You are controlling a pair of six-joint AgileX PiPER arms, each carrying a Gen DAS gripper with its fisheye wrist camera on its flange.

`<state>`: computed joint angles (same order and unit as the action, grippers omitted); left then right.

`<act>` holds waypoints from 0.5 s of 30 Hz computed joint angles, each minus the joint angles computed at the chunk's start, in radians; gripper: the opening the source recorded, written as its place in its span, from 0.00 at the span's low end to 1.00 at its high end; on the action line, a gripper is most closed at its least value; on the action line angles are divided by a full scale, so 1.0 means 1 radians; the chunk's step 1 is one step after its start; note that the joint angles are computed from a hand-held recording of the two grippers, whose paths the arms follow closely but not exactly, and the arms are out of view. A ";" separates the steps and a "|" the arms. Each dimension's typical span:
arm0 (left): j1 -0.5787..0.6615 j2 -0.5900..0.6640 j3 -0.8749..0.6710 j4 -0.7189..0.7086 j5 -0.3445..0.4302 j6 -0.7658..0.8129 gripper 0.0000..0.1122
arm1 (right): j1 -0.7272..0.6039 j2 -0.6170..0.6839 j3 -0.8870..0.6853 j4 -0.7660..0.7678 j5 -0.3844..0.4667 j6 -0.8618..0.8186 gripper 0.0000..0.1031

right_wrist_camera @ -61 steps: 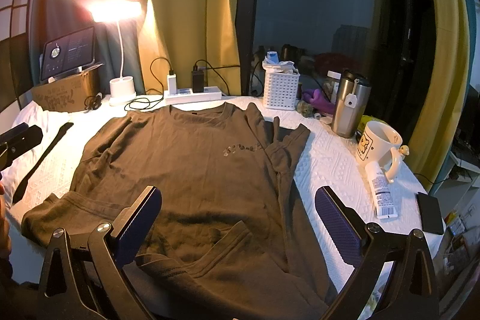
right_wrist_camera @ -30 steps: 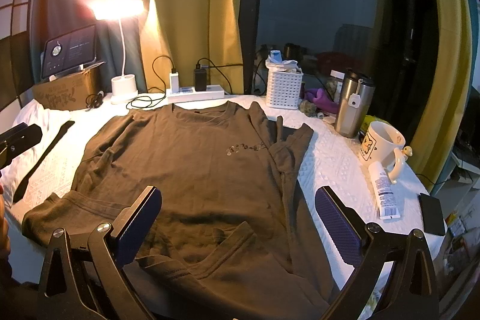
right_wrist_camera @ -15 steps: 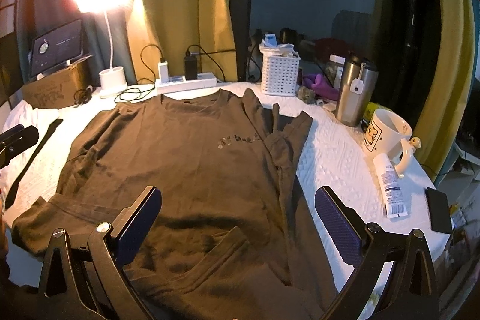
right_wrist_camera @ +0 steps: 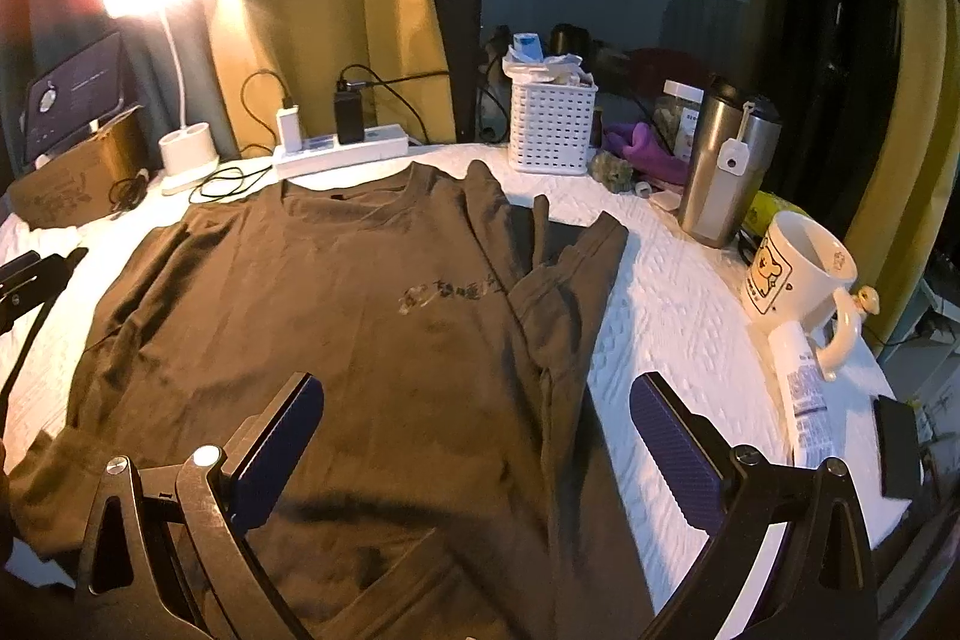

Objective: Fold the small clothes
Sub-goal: 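Lower the right gripper onto a shirt sleeve and close on it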

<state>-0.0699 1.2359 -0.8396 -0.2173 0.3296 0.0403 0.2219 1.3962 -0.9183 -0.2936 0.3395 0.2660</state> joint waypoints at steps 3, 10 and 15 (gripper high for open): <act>-0.008 0.057 -0.044 0.015 -0.001 -0.016 0.90 | -0.028 0.056 -0.053 0.039 0.003 -0.049 1.00; -0.021 0.195 -0.159 0.059 0.012 -0.054 0.90 | -0.101 0.190 -0.183 0.076 0.021 -0.108 1.00; -0.021 0.296 -0.247 0.113 0.034 -0.106 0.90 | -0.159 0.297 -0.293 0.142 0.036 -0.199 1.00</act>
<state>-0.0907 1.5318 -1.0864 -0.1046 0.3640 -0.0657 0.0631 1.6930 -1.2114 -0.1519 0.3750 0.0674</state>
